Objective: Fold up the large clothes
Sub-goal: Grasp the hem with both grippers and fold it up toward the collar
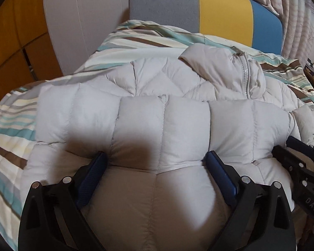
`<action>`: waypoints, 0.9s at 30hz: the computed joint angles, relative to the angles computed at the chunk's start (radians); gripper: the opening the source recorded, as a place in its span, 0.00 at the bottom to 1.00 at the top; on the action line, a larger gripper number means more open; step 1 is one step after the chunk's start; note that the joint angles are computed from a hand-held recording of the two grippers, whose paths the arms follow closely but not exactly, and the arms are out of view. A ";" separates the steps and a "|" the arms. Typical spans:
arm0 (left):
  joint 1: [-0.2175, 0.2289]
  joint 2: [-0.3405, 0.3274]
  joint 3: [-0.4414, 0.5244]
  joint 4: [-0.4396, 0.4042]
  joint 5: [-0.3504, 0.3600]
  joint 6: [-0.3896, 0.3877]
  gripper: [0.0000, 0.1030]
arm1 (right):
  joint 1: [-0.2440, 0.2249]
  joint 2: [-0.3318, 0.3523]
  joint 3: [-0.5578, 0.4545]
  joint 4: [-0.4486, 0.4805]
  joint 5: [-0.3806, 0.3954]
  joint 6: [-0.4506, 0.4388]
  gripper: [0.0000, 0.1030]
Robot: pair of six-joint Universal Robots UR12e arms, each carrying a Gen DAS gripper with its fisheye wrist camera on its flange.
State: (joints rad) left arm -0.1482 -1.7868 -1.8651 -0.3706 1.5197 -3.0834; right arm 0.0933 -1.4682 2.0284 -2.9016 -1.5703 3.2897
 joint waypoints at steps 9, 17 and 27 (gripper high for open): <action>0.000 0.004 0.016 -0.033 -0.007 0.022 0.94 | 0.015 0.007 0.003 -0.020 -0.044 -0.006 0.48; 0.068 0.077 -0.019 0.151 -0.010 -0.067 0.95 | 0.023 0.012 0.000 -0.023 -0.061 -0.005 0.48; 0.163 0.235 -0.185 0.112 -0.180 -0.269 0.96 | 0.025 -0.018 -0.020 0.066 -0.078 0.004 0.63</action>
